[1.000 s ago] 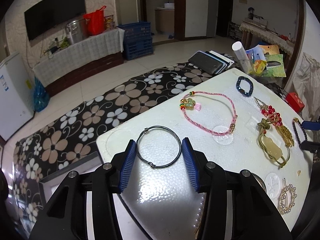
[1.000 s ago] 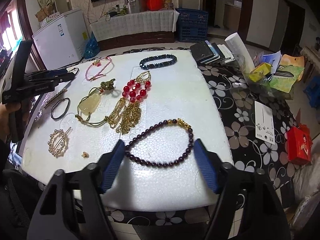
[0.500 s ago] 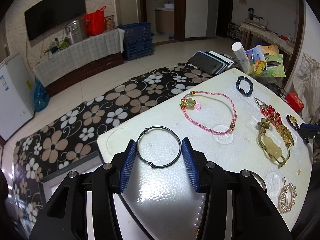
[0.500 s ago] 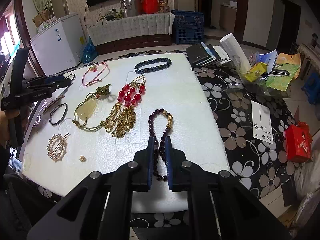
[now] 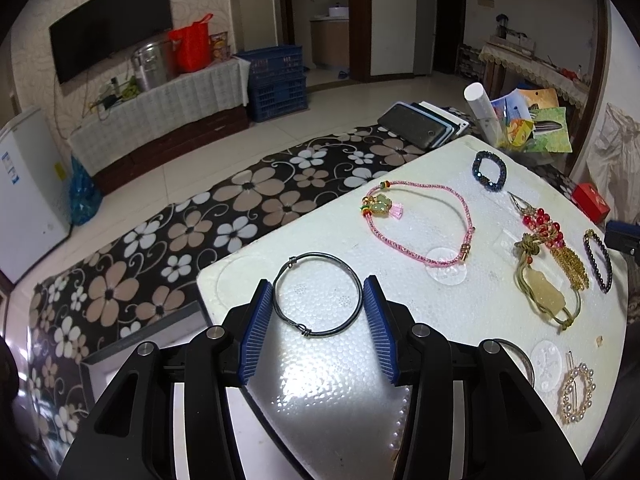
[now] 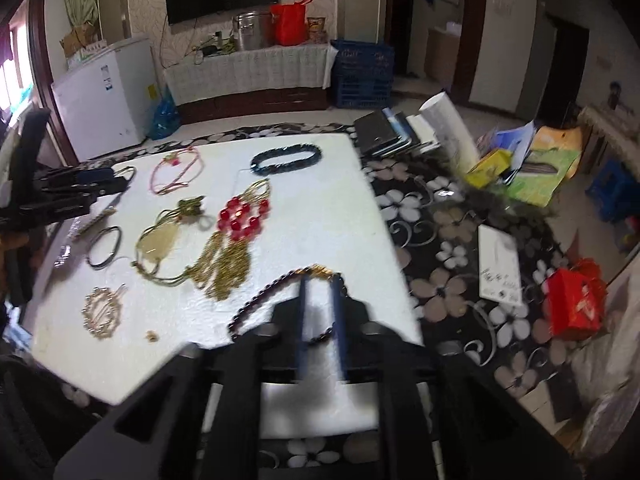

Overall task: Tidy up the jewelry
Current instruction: 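Grasp the thin black bangle with the left tool while the right tool grasps the purple bead bracelet, then carry the bangle and bead bracelet over the white box with both tools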

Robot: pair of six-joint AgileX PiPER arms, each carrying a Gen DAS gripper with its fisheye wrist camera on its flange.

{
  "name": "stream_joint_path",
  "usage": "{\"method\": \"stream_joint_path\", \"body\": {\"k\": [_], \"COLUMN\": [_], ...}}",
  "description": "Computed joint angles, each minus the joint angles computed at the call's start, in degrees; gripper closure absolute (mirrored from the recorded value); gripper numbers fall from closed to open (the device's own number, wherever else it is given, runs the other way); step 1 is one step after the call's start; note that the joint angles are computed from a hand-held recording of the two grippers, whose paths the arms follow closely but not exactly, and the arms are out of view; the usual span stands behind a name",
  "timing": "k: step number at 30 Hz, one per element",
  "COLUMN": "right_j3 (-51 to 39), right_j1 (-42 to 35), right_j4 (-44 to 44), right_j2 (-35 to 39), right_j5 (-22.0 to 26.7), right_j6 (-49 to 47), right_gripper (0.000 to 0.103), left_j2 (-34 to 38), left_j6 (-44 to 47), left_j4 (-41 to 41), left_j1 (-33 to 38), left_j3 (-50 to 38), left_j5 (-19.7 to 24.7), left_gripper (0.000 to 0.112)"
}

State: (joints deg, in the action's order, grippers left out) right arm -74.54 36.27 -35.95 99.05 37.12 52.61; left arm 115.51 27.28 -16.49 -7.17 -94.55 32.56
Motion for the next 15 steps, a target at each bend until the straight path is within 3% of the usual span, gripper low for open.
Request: {"method": "stream_joint_path", "body": {"k": [1, 3, 7, 9, 13, 15], "right_j3": [-0.5, -2.1, -3.0, -2.6, -3.2, -3.6], "right_j1": [-0.2, -0.8, -4.3, -4.0, -1.8, -0.6], "right_j4": [-0.8, -1.0, 10.4, 9.9, 8.3, 5.8], "right_j2": [0.3, 1.7, 3.3, 3.0, 3.8, 4.1], "right_j5": [0.0, 1.1, 0.4, 0.1, 0.4, 1.6], "right_j6": [0.0, -1.4, -10.8, -11.2, -13.0, -11.5], "right_gripper": [0.067, 0.067, 0.067, 0.067, 0.097, 0.097], "left_j2": [0.0, 0.0, 0.1, 0.1, 0.4, 0.2], "left_j6": [0.1, 0.3, 0.7, 0.7, 0.4, 0.7], "left_j4": [-0.2, -0.5, -1.0, -1.0, -1.1, -1.2], "left_j1": [0.0, 0.1, 0.2, 0.3, 0.1, 0.2], "left_j3": [0.0, 0.0, -0.1, -0.1, -0.5, -0.2], "left_j5": [0.0, -0.1, -0.1, -0.1, 0.4, 0.2], "left_gripper": [0.063, 0.063, 0.063, 0.063, 0.063, 0.063]}}
